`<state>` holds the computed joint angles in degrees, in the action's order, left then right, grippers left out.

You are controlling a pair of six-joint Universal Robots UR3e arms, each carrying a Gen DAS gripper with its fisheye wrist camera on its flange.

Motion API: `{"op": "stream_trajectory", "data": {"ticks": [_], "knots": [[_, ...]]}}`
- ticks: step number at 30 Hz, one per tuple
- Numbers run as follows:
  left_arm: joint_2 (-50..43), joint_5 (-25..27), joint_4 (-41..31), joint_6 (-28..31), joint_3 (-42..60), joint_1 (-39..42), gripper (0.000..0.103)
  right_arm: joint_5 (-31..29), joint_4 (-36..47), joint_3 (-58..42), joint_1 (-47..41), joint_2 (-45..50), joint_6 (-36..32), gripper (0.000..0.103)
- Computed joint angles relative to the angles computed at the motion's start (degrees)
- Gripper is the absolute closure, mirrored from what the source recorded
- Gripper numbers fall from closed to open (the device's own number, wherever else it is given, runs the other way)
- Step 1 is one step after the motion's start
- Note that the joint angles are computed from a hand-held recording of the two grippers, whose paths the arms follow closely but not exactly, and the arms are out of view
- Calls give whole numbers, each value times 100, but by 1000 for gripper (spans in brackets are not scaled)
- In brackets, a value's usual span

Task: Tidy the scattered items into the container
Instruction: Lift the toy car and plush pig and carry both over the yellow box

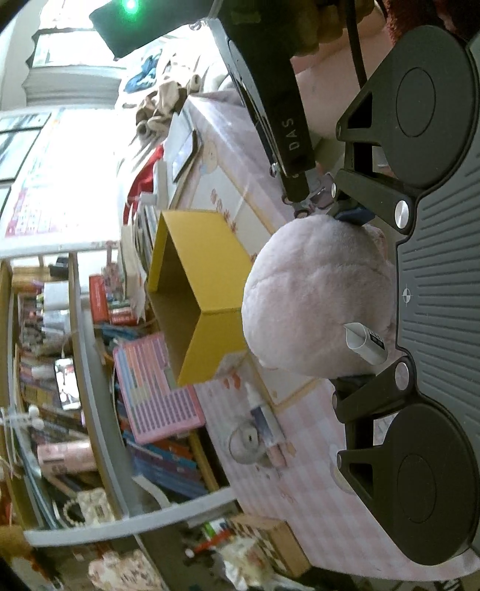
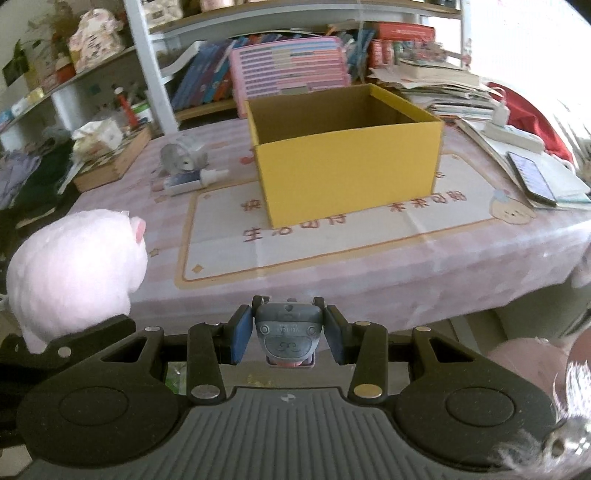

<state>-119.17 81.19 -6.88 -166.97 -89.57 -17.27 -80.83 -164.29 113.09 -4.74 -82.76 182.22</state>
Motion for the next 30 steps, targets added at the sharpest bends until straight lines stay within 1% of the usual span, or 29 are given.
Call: {"op": "stream_trajectory", "data": {"ticks": [10,17,21,30], "knots": [[-379,-131,-255,118,609,-139,33,54,14,144,-312,-108,-74,63],[-812,-276,-598,235,1329,-244,33,42,84,79,-523,-62,-133,63],[-1038,-337,-650,279,1694,-285,33,22,43,30,-631,-13,-170,63],[-1624,-592,-935,492,2848,-263,33,64,-90,-571,-696,425,-363,63]]}}
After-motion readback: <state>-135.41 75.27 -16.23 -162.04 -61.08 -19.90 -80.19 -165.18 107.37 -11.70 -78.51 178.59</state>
